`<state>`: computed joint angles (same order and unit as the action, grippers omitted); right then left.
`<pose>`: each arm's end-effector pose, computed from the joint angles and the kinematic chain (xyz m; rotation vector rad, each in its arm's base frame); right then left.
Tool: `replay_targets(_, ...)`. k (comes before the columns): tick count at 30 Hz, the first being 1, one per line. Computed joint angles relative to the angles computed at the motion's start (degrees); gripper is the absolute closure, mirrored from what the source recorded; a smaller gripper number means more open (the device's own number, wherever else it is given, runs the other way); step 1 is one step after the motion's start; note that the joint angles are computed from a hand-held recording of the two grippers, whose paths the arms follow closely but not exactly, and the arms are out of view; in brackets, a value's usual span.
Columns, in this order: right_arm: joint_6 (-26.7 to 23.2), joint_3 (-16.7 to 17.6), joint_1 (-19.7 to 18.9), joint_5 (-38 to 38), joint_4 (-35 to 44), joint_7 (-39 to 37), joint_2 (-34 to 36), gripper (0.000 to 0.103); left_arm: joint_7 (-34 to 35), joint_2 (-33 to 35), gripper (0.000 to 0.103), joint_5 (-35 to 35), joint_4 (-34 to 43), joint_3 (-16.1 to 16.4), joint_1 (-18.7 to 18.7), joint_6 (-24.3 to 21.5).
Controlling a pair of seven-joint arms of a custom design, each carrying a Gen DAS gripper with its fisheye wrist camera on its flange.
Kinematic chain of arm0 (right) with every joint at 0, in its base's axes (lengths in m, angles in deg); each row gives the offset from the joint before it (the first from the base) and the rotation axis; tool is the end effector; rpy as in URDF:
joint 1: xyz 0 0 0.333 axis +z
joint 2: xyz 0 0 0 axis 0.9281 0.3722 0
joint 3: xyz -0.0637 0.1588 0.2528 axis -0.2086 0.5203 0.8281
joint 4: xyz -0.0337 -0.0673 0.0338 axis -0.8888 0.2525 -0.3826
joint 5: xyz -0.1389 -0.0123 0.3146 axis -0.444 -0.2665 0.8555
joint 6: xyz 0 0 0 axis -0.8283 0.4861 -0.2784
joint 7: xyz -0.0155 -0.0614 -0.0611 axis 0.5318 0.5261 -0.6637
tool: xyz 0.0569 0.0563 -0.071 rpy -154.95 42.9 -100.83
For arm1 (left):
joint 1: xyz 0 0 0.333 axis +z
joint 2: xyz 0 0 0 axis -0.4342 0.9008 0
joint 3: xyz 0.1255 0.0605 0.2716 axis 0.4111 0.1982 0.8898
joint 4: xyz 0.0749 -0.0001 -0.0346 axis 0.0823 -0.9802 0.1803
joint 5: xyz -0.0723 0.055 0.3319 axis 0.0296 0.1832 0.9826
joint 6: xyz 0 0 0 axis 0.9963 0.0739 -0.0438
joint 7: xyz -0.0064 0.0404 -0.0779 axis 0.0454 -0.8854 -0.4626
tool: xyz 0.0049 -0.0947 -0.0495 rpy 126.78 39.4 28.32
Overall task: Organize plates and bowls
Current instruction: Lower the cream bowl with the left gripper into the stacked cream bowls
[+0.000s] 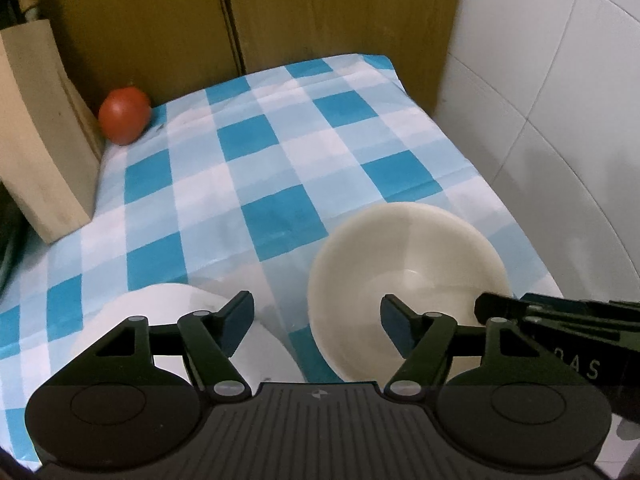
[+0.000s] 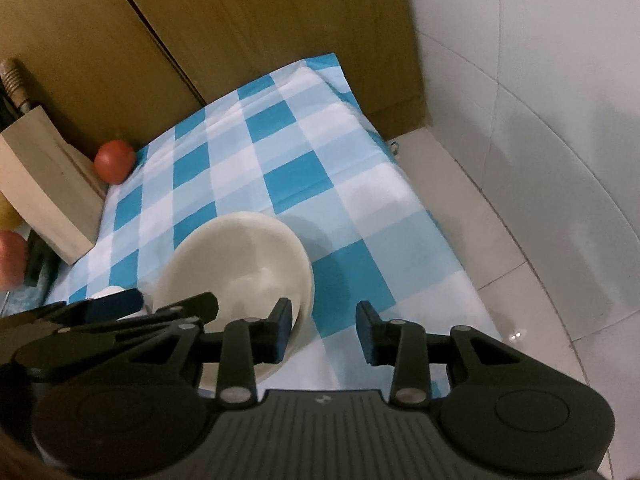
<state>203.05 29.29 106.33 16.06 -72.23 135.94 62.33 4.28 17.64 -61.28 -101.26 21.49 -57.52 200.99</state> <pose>0.5366 0.2546 0.2891 -1.5233 2.0279 -0.2813 0.5998 -0.4023 0.3163 -1.6353 2.1504 -0.5280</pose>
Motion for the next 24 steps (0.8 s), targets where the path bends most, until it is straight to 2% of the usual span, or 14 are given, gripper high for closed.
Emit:
replay_targets(1, 0.02, 1.36, -1.26, 0.11, 0.08, -0.34, 0.01, 0.07, 0.52, 0.14, 0.033, -0.2, 0.21, -0.32, 0.22, 0.12)
replay_targets(2, 0.03, 3.01, -2.81, 0.21, 0.2, -0.82, 0.0, 0.07, 1.59, 0.25, 0.042, -0.67, 0.27, -0.99, 0.68, 0.4)
replay_targets(4, 0.53, 6.6, -6.17, 0.67, 0.21, -1.75, -0.07, 0.079, 4.79, 1.11, 0.055, -3.17, 1.44, -3.17, 2.18, -0.18)
replay_targets(6, 1.3, 13.38, -12.53, 1.37, 0.13, -3.44, 0.02, 0.086, 6.49, 1.87, 0.057, -4.91, 2.38, -3.72, 2.48, -0.56)
replay_targets(7, 1.28, 15.1, -14.08, 1.9, 0.17, -4.06, 0.1, 0.088, 6.9, 2.05, 0.059, -5.5, 2.58, -3.69, 2.43, -0.62)
replay_targets(11, 2.04, 15.87, -14.72, 3.03, -0.38, -4.87, -0.16, 0.089, 9.02, 1.52, 0.059, -8.67, 1.85, -4.72, 3.42, 0.45)
replay_targets(15, 4.99, 16.94, -15.35, 3.88, -2.04, -5.74, -1.47, 0.089, 8.06, 0.59, 0.059, -8.46, 0.96, -3.06, 2.06, 1.09)
replay_targets(21, 7.76, 21.97, -18.68, 2.96, -1.98, -7.79, -2.34, 0.089, 3.09, -3.96, 0.058, -4.83, -4.58, -0.02, 0.34, 3.34)
replay_targets(24, 7.37, 26.3, -21.6, 1.31, -0.76, -8.81, -1.68, 0.089, -0.72, -7.69, 0.058, -1.97, -9.47, 1.4, 0.08, 4.85)
